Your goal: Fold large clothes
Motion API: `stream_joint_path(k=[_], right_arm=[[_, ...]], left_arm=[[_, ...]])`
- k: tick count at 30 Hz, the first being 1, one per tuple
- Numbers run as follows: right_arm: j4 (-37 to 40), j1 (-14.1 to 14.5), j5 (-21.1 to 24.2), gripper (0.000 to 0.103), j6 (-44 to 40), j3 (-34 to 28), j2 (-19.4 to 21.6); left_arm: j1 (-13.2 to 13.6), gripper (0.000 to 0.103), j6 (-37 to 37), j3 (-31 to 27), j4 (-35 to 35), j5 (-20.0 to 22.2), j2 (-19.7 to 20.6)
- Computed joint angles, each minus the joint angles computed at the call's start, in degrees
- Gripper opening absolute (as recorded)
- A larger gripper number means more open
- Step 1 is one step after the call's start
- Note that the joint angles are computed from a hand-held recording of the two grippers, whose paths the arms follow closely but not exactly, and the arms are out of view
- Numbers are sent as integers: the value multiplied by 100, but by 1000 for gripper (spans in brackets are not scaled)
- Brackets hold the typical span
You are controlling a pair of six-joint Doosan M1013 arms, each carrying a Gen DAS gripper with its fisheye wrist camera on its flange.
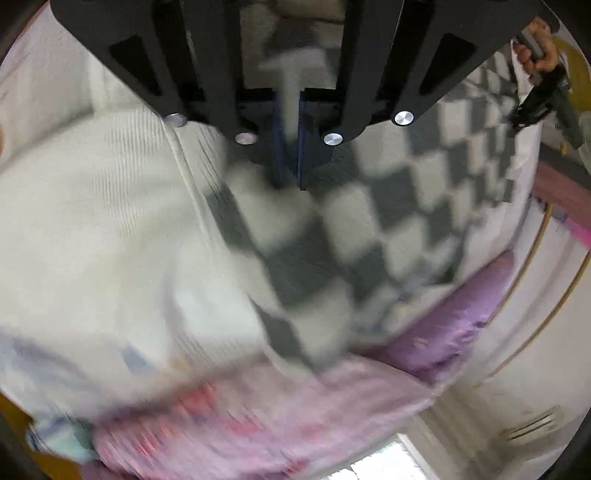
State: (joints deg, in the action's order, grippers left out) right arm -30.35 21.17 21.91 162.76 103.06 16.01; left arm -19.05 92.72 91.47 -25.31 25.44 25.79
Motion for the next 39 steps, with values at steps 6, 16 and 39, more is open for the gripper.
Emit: stream_joint_path(k=[6,16,39], right_arm=[[1207,-366,483,3,-1757,-736,460],[2436,-711,576,0,-2564,-692,723],[4022,-1261,436,46,-3589,-881,615]], left_arm=[[-20,3,-96,36,100,-72,-10],[29,2,-9,-81,320,108,79],[179,17,-654,-3019,972,1914,1595]])
